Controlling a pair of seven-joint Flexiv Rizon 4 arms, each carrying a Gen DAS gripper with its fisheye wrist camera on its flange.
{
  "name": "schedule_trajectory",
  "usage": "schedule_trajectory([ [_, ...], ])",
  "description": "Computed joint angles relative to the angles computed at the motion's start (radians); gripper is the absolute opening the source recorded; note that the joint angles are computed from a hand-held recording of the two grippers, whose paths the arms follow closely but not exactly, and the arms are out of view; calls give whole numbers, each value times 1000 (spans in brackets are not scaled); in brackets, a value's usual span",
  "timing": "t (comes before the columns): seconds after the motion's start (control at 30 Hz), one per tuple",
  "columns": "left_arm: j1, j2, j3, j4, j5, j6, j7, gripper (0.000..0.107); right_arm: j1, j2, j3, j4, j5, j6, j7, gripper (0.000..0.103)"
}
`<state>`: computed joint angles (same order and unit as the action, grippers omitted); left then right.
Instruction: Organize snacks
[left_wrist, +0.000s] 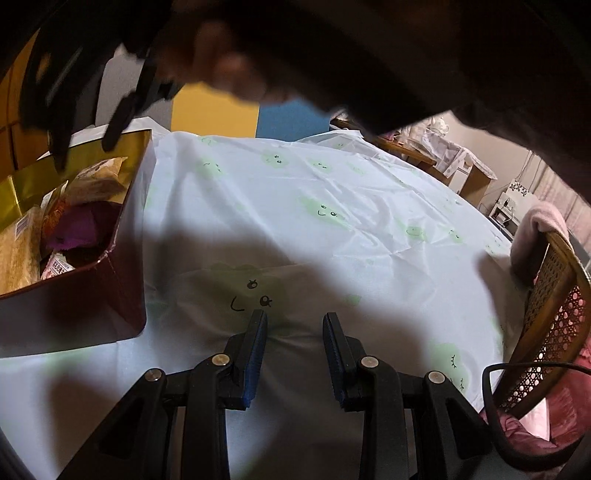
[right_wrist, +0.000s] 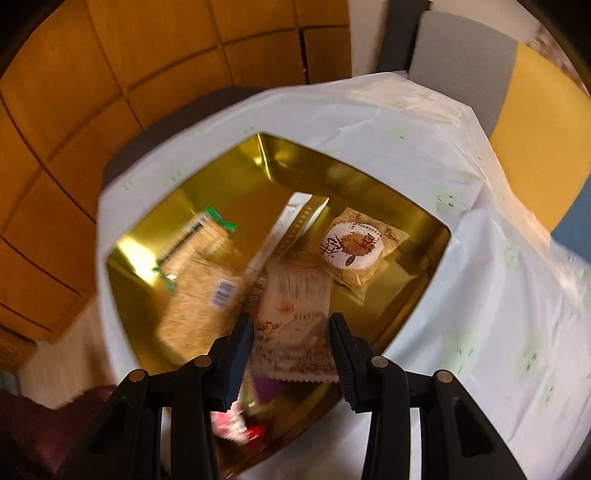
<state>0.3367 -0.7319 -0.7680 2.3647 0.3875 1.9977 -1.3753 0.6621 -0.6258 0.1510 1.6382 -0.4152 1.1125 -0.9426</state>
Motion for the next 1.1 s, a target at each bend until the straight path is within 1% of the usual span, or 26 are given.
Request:
schedule_trajectory([
  [0.03,0,0,1,0,2,1,1,31,15,-13,-18,-12,-22,-27,2,43],
  [0.07,-3,1,4,0,2,3,2,32,12,-12,-17,-9,-25,-39,-5,43],
  [0.13,-18,10,20,1,1,14,4,32,8,-9,-19,6,-29,-40,-5,43],
  [0.33,-45,21,47,-3,6,25,-6,32,1,26,-23,64,-46,8,17,43],
  [0.5,-47,26,53,-5,11,24,-12,32,15,65,-50,118,-88,58,76,43],
  [0.7,-54,32,62,-8,13,22,-9,32,49,144,-128,246,-217,147,252,43],
  [0.83,-57,41,63,-9,5,10,-10,32,63,215,-182,351,-360,183,419,43],
  [0.9,-40,43,42,-9,-3,-12,-16,32,62,253,-205,406,-443,198,513,43],
  [0.97,-33,53,32,-4,-15,-27,-17,32,65,290,-221,451,-532,170,598,43],
  [1.0,-37,64,33,-1,-25,-33,-18,32,63,307,-218,472,-561,145,627,43],
  [1.07,-49,97,40,6,-52,-49,-28,33,47,333,-206,509,-607,131,684,43],
  [1.1,-54,109,44,10,-60,-51,-31,36,41,347,-200,528,-632,115,720,43],
])
